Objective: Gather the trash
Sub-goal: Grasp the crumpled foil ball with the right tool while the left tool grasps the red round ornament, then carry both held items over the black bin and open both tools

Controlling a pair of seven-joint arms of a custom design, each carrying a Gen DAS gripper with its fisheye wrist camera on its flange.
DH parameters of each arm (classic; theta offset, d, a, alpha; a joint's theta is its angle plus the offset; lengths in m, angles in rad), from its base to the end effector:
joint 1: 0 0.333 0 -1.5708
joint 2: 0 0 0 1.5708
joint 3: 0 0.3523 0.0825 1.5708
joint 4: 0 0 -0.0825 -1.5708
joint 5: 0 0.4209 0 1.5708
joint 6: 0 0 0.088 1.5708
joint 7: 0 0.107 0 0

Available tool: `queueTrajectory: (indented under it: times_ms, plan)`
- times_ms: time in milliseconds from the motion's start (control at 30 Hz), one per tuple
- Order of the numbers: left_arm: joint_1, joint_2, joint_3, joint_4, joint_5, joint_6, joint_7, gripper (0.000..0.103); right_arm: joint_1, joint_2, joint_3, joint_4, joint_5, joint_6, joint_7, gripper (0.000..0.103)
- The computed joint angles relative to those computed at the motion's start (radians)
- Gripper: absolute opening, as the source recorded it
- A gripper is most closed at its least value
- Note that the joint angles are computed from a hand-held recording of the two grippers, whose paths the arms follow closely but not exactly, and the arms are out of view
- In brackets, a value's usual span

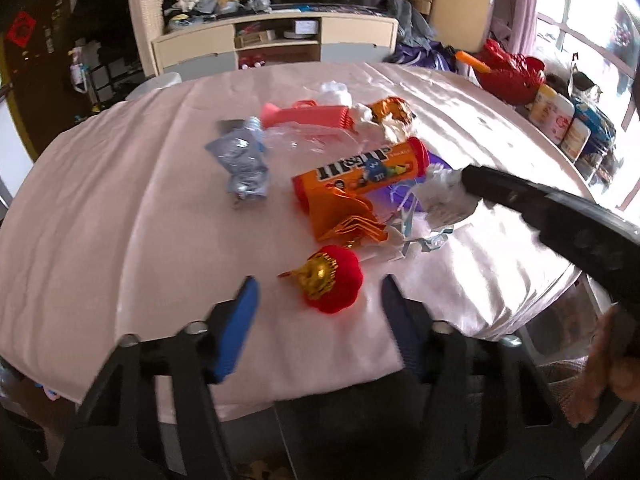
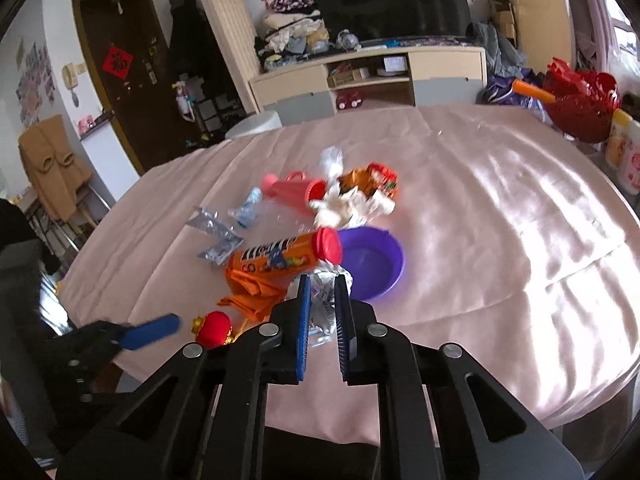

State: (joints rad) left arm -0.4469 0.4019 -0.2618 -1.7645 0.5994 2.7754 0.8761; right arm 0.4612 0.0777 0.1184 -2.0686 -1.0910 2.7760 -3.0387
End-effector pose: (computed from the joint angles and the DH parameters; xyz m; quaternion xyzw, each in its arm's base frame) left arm 0.5588 -0.4801 0.4245 -0.4994 0.7996 -0.2891 0.1664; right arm 0.5055 0.3758 0.4642 -0.5827 0.6964 -0.2150 0.3594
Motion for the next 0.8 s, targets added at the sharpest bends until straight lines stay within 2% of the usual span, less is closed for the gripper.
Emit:
queueTrajectory:
  times_ms: [33, 100, 167, 233, 367, 467, 600, 800]
  plan:
    - [0.003, 0.014, -0.007, 0.017, -0.01, -0.012, 0.014, 0.038, 0.0, -0.007, -0.001, -0.001, -0.004, -0.007, -0.001, 0.013]
    - [0.01, 0.027, -0.017, 0.028, -0.033, -0.017, 0.034, 0.031, 0.001, -0.015, 0.001, -0.004, -0.023, -0.022, 0.011, 0.012]
    - [0.003, 0.024, -0.009, 0.027, -0.028, -0.015, 0.027, 0.031, 0.004, -0.032, 0.007, -0.008, -0.034, -0.057, 0.01, 0.012]
    - [-0.003, 0.004, 0.003, 0.005, -0.011, 0.007, 0.007, 0.031, 0.0, -0.047, 0.01, -0.017, -0.056, -0.05, 0.024, 0.012]
    - [-0.038, -0.066, 0.049, -0.055, 0.085, 0.038, -0.097, 0.031, -0.004, -0.094, 0.027, -0.047, -0.1, -0.05, 0.063, 0.012]
    - [-0.044, -0.123, 0.059, -0.105, 0.156, 0.05, -0.174, 0.031, -0.007, -0.131, 0.046, -0.075, -0.114, -0.052, 0.074, 0.012]
    - [-0.027, -0.206, 0.042, -0.193, 0.214, 0.078, -0.258, 0.031, -0.007, -0.178, 0.073, -0.124, -0.111, -0.044, 0.075, 0.012]
    - [0.003, -0.283, -0.011, -0.305, 0.184, 0.085, -0.266, 0.031, 0.002, -0.212, 0.105, -0.196, -0.075, -0.012, 0.073, 0.012]
